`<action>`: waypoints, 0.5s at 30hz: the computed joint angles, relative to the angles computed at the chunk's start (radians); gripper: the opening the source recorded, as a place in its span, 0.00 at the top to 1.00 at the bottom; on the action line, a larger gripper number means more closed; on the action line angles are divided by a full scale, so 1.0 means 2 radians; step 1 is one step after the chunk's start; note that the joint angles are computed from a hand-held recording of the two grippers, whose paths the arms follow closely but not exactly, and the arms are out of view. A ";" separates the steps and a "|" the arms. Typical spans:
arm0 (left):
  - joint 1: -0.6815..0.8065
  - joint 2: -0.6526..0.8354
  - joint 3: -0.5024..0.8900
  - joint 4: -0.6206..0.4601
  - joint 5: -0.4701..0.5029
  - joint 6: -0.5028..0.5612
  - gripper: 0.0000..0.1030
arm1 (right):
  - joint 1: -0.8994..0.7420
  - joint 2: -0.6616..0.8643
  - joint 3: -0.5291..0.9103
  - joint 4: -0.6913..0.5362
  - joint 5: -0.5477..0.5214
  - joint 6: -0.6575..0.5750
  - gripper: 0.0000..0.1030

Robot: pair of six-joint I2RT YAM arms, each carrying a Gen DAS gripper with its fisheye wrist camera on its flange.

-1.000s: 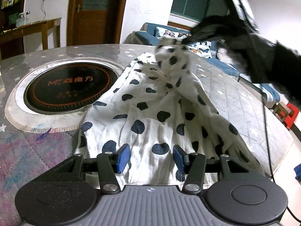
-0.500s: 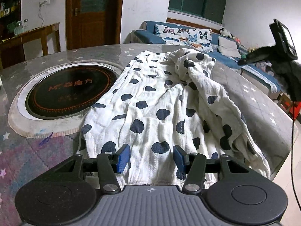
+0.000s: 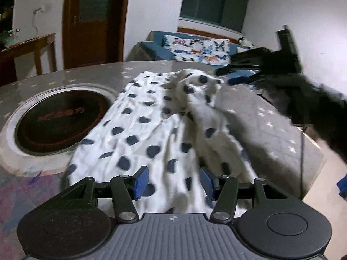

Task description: Fold clothes

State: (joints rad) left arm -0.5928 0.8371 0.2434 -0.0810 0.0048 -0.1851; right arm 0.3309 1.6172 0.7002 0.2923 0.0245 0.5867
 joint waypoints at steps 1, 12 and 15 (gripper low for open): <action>-0.007 0.008 0.002 0.008 0.001 -0.002 0.46 | -0.002 0.011 0.003 0.006 -0.004 0.011 0.51; -0.067 0.111 0.016 0.096 0.043 -0.015 0.46 | -0.009 0.014 -0.013 0.043 -0.002 0.041 0.96; -0.072 0.135 0.016 0.111 0.065 -0.018 0.46 | 0.001 -0.030 -0.017 -0.014 0.071 -0.005 0.96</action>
